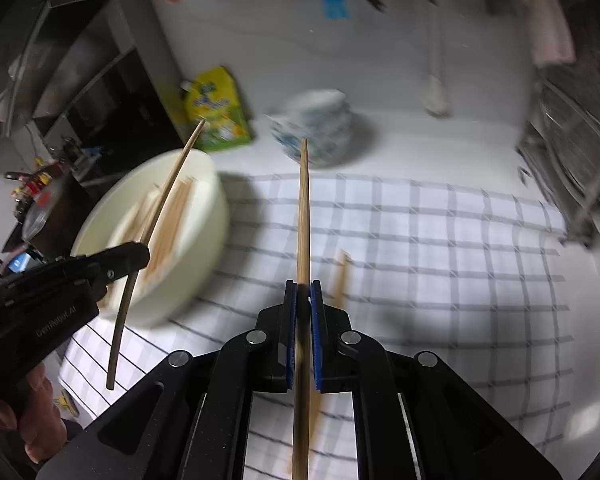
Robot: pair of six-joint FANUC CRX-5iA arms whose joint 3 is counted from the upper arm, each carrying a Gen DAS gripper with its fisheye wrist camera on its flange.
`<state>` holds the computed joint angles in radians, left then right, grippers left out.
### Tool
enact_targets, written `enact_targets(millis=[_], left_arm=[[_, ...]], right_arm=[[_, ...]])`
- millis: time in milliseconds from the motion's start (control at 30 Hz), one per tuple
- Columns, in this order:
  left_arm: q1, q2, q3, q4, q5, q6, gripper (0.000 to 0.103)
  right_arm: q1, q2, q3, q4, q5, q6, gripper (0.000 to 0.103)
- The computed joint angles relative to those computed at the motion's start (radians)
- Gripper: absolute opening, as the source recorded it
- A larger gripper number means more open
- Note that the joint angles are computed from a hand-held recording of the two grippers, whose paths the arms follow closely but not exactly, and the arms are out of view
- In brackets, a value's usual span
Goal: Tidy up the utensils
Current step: 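Carry the held chopsticks with both tools over the white basin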
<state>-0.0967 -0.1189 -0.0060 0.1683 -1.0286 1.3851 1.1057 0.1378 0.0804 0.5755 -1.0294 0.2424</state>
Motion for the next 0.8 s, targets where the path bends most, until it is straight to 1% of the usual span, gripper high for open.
enact_targets(millis=[133,233,300,367,467,567,700,767,800], left_arm=[[0.072,-0.011,0.019,-0.043,0.02,0.0,0.007],[0.138,0.009,0.032,-0.028,0.018,-0.026,0.007],[0.175,0.034,0.051,-0.026,0.005,-0.043,0.007],[0.209,0.06,0.068,-0.015,-0.009,-0.07,0.007],[0.244,0.093,0.09,-0.007,-0.03,-0.104,0.007],[0.263,0.122,0.103,-0.006,-0.042,-0.121,0.007],[0.281,0.156,0.109,-0.002,-0.054,-0.137,0.007],[0.289,0.173,0.112,0.001,-0.065,-0.144,0.008],[0.29,0.18,0.114,0.001,-0.068,-0.149,0.008]], right_arm=[[-0.024,0.111,0.155,-0.043,0.042,0.085,0.007],[-0.042,0.225,0.318,-0.098,0.045,0.173,0.007],[-0.054,0.309,0.446,-0.143,0.03,0.234,0.007],[-0.067,0.397,0.589,-0.207,-0.009,0.295,0.007],[-0.072,0.492,0.74,-0.248,-0.063,0.346,0.007],[-0.08,0.607,0.925,-0.293,-0.141,0.381,0.007],[-0.08,0.693,1.059,-0.319,-0.219,0.386,0.007],[-0.082,0.726,1.107,-0.33,-0.26,0.382,0.007],[-0.084,0.73,1.111,-0.336,-0.265,0.378,0.007]])
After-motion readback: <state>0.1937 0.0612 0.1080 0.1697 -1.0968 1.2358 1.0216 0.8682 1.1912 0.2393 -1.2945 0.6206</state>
